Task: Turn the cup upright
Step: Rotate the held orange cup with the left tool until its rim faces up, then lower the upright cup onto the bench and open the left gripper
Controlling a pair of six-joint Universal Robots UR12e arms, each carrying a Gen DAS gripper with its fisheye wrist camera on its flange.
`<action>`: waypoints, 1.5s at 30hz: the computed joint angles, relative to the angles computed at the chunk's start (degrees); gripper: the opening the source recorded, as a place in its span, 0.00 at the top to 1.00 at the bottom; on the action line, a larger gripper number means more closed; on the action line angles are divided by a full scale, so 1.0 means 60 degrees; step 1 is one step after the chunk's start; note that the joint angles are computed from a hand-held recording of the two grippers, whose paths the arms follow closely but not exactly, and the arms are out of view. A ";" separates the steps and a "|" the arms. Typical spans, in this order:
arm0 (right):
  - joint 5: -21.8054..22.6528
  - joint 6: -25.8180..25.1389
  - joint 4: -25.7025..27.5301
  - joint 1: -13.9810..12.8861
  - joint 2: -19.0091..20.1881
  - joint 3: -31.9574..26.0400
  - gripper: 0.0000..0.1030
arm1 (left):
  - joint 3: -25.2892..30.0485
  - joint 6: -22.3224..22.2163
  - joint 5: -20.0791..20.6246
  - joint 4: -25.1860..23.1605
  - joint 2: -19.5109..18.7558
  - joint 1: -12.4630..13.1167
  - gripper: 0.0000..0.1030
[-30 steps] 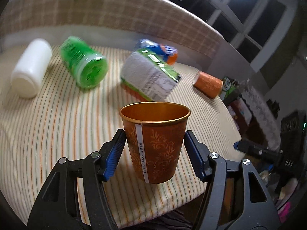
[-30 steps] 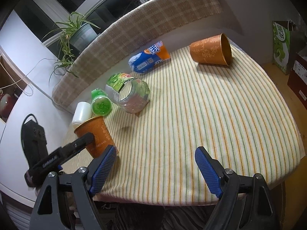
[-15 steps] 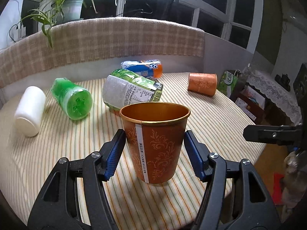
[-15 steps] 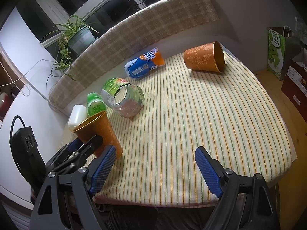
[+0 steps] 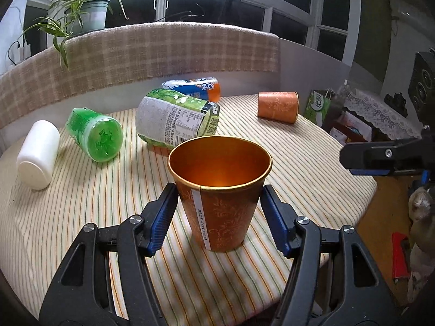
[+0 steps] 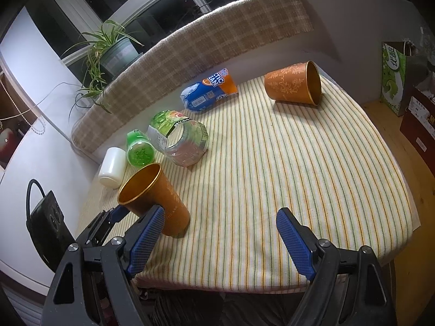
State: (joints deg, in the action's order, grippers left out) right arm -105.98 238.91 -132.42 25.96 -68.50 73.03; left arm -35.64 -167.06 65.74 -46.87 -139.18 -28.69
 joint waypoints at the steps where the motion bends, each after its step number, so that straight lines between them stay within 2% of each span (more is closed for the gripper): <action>1: 0.0007 -0.0005 -0.0002 0.0005 0.0004 -0.0007 0.16 | -0.0034 -0.0005 -0.0031 -0.0027 0.0022 0.0005 0.37; 6: 0.0026 -0.0050 0.0019 0.0030 0.0042 -0.0066 0.16 | -0.0001 -0.0122 -0.0211 -0.0336 0.0041 0.0047 0.37; 13: 0.0039 -0.0011 0.0024 0.0035 0.0052 -0.0070 0.16 | 0.0293 -0.0300 -0.0491 -0.1166 -0.0052 0.0112 0.35; 15: 0.0033 -0.0037 0.0022 0.0039 0.0055 -0.0073 0.16 | 0.0317 -0.0364 -0.0511 -0.1279 -0.0058 0.0126 0.27; 19: 0.0034 -0.0055 0.0028 0.0052 0.0074 -0.0100 0.16 | 0.0259 -0.0396 -0.0576 -0.1380 -0.0009 0.0154 0.26; 21: 0.0056 -0.0072 0.0023 0.0056 0.0090 -0.0114 0.16 | 0.0243 -0.0361 -0.0589 -0.1448 0.0010 0.0163 0.21; 33: -0.0238 -0.0429 0.0134 0.0157 0.0221 -0.0345 0.16 | -0.0298 -0.0228 -0.0619 -0.1611 0.0377 0.0281 0.19; 38: -0.1011 -0.0838 0.0057 0.0344 0.0286 -0.0427 0.16 | -0.0945 -0.0265 -0.0387 -0.1082 0.0753 0.0363 0.19; 45: -0.2072 -0.1355 -0.0418 0.0604 0.0391 -0.0495 0.16 | -0.1797 -0.1308 0.0874 0.1157 0.1202 0.0421 0.19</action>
